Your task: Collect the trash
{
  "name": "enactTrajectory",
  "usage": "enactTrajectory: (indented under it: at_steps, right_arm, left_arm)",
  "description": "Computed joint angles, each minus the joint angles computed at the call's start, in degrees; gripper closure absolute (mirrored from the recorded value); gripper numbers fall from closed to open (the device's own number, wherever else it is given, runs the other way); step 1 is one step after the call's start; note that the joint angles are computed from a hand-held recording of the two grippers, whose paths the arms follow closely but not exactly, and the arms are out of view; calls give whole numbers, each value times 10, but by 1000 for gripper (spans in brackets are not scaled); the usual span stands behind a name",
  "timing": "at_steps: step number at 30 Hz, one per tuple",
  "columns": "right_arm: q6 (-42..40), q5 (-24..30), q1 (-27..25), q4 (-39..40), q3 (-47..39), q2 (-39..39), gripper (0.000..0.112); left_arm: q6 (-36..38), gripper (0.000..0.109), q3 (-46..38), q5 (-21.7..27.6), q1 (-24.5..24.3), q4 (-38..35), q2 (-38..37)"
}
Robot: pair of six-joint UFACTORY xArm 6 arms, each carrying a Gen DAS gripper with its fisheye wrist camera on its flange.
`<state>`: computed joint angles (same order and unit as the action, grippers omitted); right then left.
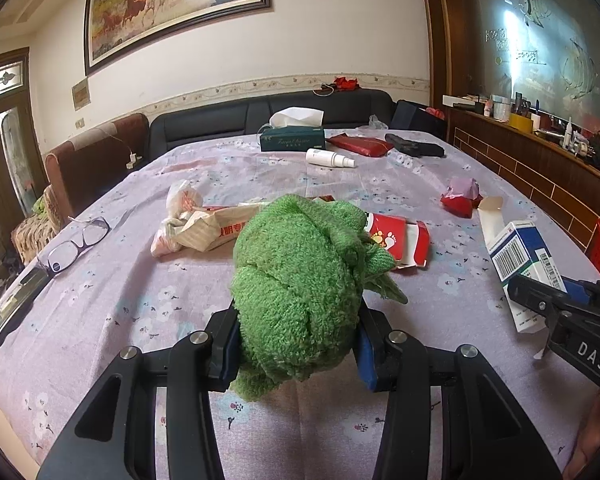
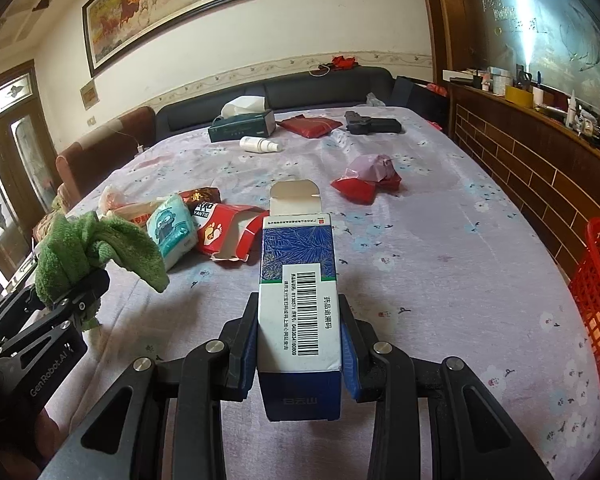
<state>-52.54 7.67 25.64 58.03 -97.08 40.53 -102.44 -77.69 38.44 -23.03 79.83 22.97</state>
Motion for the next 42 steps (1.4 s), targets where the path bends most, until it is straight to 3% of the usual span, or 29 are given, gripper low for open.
enactTrajectory:
  at_steps: [6,19,27,42]
  right_arm:
    - [-8,12,-2,10,20,-17,75]
    - [-145,14,0,151,69,-71,75]
    - [-217,23,-5,229,97,-104,75]
    - [-207,30,-6,223,95,-98,75]
  left_arm:
    - [13,64,-2,-14,7,-19,2]
    - [52,64,-1,-15,6,-70,-1]
    - [38,64,28,-7,-10,-59,-37]
    - [39,64,25,-17,-16,-55,-40]
